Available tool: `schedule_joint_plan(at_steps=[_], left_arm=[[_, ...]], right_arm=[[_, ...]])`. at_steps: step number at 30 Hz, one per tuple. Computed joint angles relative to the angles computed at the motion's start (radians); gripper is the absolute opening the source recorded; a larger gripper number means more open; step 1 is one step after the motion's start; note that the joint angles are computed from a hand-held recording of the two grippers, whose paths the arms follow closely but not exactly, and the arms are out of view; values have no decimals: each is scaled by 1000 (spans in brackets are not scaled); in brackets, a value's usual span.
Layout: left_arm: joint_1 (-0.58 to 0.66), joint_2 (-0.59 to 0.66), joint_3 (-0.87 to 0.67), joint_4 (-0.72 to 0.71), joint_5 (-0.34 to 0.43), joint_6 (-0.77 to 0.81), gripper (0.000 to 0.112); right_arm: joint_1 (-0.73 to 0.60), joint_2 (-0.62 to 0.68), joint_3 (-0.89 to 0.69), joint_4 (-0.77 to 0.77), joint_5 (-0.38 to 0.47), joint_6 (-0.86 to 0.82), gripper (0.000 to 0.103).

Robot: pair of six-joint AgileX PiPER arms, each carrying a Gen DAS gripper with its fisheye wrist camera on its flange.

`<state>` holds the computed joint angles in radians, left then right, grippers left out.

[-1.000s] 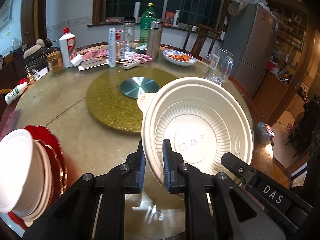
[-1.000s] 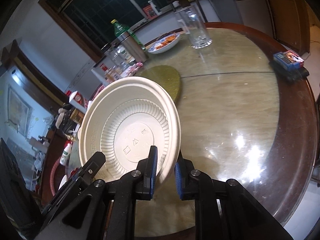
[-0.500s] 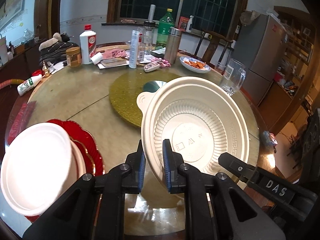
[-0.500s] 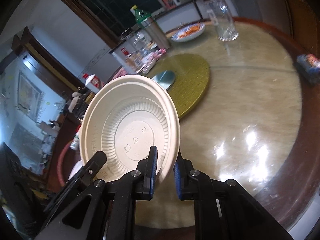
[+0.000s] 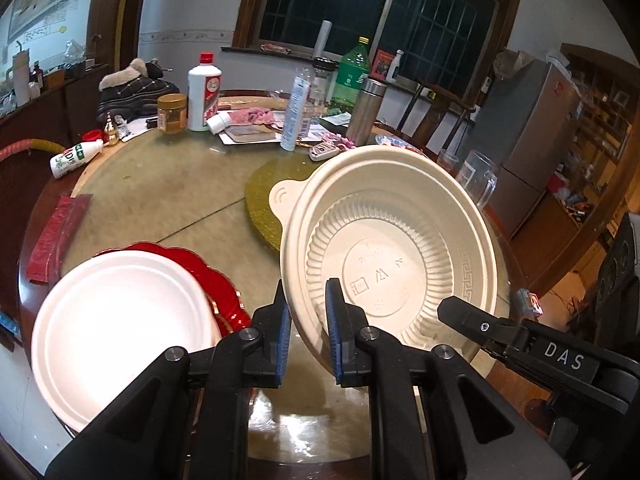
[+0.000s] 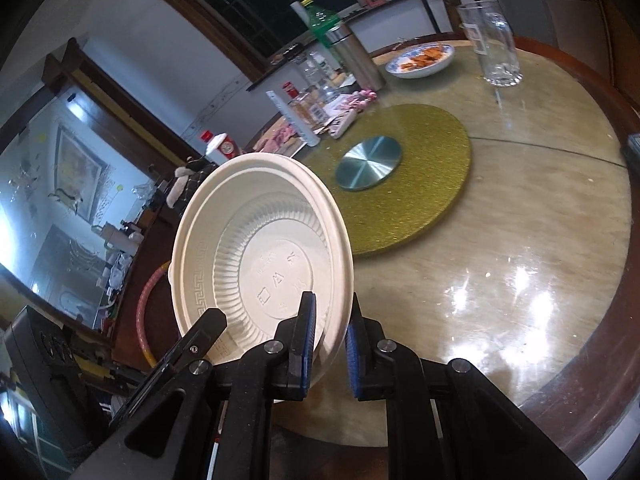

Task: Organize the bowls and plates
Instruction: 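Lift the beige plastic bowl with both tools and carry it toward the stack, then lower the beige plastic bowl with both tools onto the white foam bowls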

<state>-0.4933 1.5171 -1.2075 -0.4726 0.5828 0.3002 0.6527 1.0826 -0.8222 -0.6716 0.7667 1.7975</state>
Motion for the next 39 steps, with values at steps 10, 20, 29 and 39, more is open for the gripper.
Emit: schedule_joint_plan(at_steps=[10, 20, 29, 39], left_arm=[[102, 6, -20, -87, 80, 80, 14], [185, -53, 14, -113, 76, 128, 14], [268, -75, 31, -122, 75, 166, 14], [353, -75, 47, -114, 75, 184, 14]], right_arm=[[-14, 71, -90, 55, -27, -106, 11], [15, 139, -163, 52, -64, -158, 10], [7, 233, -235, 108, -140, -244, 11], [12, 342, -334, 206, -169, -366, 11]])
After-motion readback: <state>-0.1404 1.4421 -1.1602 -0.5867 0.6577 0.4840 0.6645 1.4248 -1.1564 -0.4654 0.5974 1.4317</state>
